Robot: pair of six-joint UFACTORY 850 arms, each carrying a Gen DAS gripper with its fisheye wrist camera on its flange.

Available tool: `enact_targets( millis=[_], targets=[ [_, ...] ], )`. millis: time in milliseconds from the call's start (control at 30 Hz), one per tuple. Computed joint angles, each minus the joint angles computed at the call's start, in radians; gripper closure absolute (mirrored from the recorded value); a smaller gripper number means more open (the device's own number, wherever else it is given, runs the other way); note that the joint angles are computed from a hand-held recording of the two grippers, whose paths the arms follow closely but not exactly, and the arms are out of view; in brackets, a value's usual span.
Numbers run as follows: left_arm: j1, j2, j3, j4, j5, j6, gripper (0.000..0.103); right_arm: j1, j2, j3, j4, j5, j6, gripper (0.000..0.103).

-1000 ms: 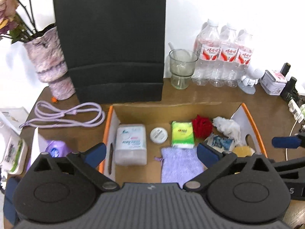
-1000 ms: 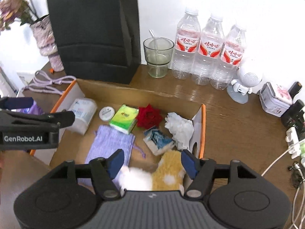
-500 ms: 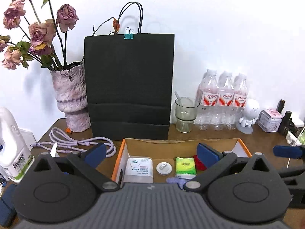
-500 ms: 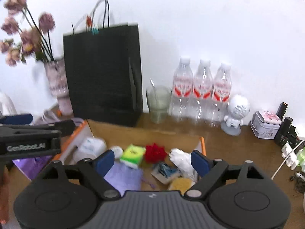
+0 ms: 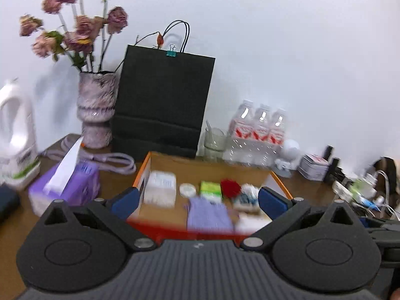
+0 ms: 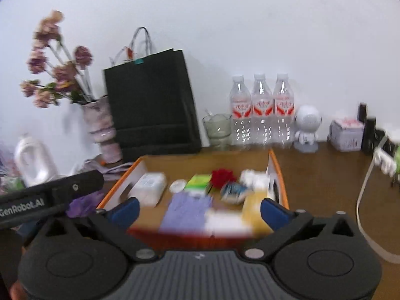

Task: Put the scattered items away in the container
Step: 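Withdraw both tools from the box toward the cable and bag, then grasp the black cable with the left tool while the right tool grasps the plastic bag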

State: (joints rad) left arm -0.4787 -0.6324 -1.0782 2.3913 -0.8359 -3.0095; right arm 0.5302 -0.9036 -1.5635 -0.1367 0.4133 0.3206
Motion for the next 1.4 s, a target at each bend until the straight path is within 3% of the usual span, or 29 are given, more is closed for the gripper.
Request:
enact_targets(
  millis=[100, 133, 200, 300, 433, 567, 700, 833, 900, 1067, 1133, 1167, 1233, 1300, 1367, 1400],
  targets=[
    [-0.076, 0.010, 0.153, -0.028, -0.162, -0.081, 0.000, -0.007, 0.100, 0.263, -0.044, 0.195, 0.046, 0.000],
    [-0.102, 0.002, 0.181, -0.075, -0.176, -0.083, 0.000, -0.010, 0.120, 0.337, -0.046, 0.263, 0.066, 0.000],
    [-0.130, -0.007, 0.209, -0.145, -0.105, -0.058, 0.000, -0.020, 0.143, 0.451, -0.048, 0.350, 0.106, 0.000],
    [-0.131, 0.008, 0.235, -0.114, 0.007, -0.074, 0.000, -0.024, 0.164, 0.531, 0.003, 0.334, 0.105, 0.000],
    [-0.125, 0.009, 0.224, -0.088, -0.040, -0.054, 0.000, -0.026, 0.169, 0.539, 0.024, 0.309, 0.094, 0.000],
    [-0.099, -0.010, 0.180, -0.042, -0.017, -0.047, 0.000, -0.022, 0.142, 0.481, -0.009, 0.293, 0.099, 0.002],
    [-0.069, -0.039, 0.143, -0.038, 0.002, -0.058, 0.002, -0.024, 0.098, 0.388, -0.150, 0.255, 0.147, 0.007],
    [0.005, -0.066, 0.084, -0.012, 0.043, -0.021, 0.015, -0.007, 0.029, 0.240, -0.244, 0.205, 0.161, 0.011],
    [0.050, -0.087, 0.029, 0.015, 0.106, 0.019, 0.015, 0.004, -0.023, 0.136, -0.263, 0.155, 0.176, 0.013],
    [0.130, -0.158, -0.106, 0.125, 0.261, 0.046, 0.018, 0.011, -0.164, -0.134, -0.432, -0.046, 0.421, 0.033],
    [0.143, -0.190, -0.158, 0.120, 0.320, 0.077, 0.019, 0.007, -0.189, -0.171, -0.491, -0.060, 0.496, 0.040],
    [0.147, -0.205, -0.180, 0.110, 0.346, 0.095, 0.022, 0.004, -0.197, -0.181, -0.520, -0.057, 0.530, 0.053],
    [0.159, -0.225, -0.206, 0.153, 0.388, 0.046, 0.038, -0.003, -0.213, -0.199, -0.593, -0.053, 0.606, 0.070],
    [0.170, -0.221, -0.194, 0.287, 0.384, -0.091, 0.052, -0.009, -0.220, -0.202, -0.638, -0.040, 0.656, 0.078],
    [0.165, -0.215, -0.188, 0.276, 0.375, -0.070, 0.067, -0.010, -0.220, -0.196, -0.639, -0.031, 0.659, 0.079],
    [0.160, -0.213, -0.185, 0.242, 0.365, -0.035, 0.068, -0.010, -0.220, -0.194, -0.629, -0.028, 0.648, 0.080]
  ],
)
